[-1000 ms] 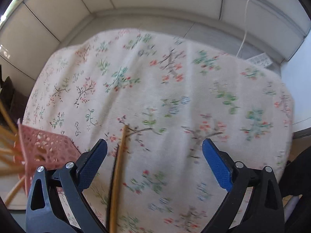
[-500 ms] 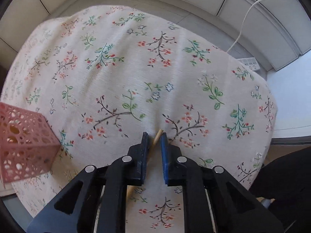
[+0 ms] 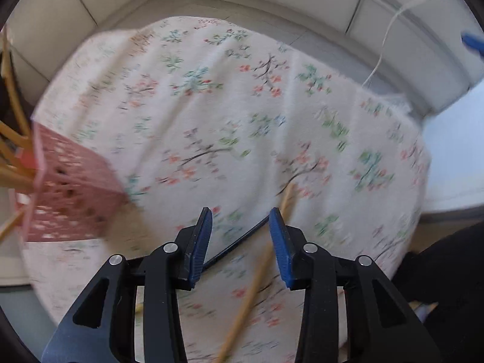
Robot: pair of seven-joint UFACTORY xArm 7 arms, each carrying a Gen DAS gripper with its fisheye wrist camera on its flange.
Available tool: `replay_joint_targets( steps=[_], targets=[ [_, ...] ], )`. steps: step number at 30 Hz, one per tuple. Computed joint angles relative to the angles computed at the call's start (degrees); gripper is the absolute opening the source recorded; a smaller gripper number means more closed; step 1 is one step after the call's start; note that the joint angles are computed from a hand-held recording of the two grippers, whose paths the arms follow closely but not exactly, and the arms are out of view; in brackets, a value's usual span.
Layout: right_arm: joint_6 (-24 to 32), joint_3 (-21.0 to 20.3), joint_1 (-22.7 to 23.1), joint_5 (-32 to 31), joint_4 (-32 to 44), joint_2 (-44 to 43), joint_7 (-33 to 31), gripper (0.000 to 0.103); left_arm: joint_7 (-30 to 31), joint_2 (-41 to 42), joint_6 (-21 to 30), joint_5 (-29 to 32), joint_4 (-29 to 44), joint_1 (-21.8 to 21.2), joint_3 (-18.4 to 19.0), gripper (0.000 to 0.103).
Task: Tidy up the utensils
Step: 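Grasp the dark-tipped chopstick with the left tool while the right tool grasps a wooden one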
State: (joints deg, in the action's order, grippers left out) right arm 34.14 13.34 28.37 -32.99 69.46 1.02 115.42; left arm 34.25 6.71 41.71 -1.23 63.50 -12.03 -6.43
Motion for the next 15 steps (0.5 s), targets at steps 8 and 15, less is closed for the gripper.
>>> replay_joint_targets(
  steps=[8,15],
  targets=[
    [-1.4,-0.4,0.3,1.7,0.6,1.2,-1.6,0.096,2.9,-0.4,-1.6,7.0,-2.0,-0.2,0.4,0.038],
    [-1.5,-0.8,0.6,3.5,1.1,1.9,-3.5,0.096,2.6,4.9,3.3,4.8,3.9,-0.4,0.0,0.029]
  ],
)
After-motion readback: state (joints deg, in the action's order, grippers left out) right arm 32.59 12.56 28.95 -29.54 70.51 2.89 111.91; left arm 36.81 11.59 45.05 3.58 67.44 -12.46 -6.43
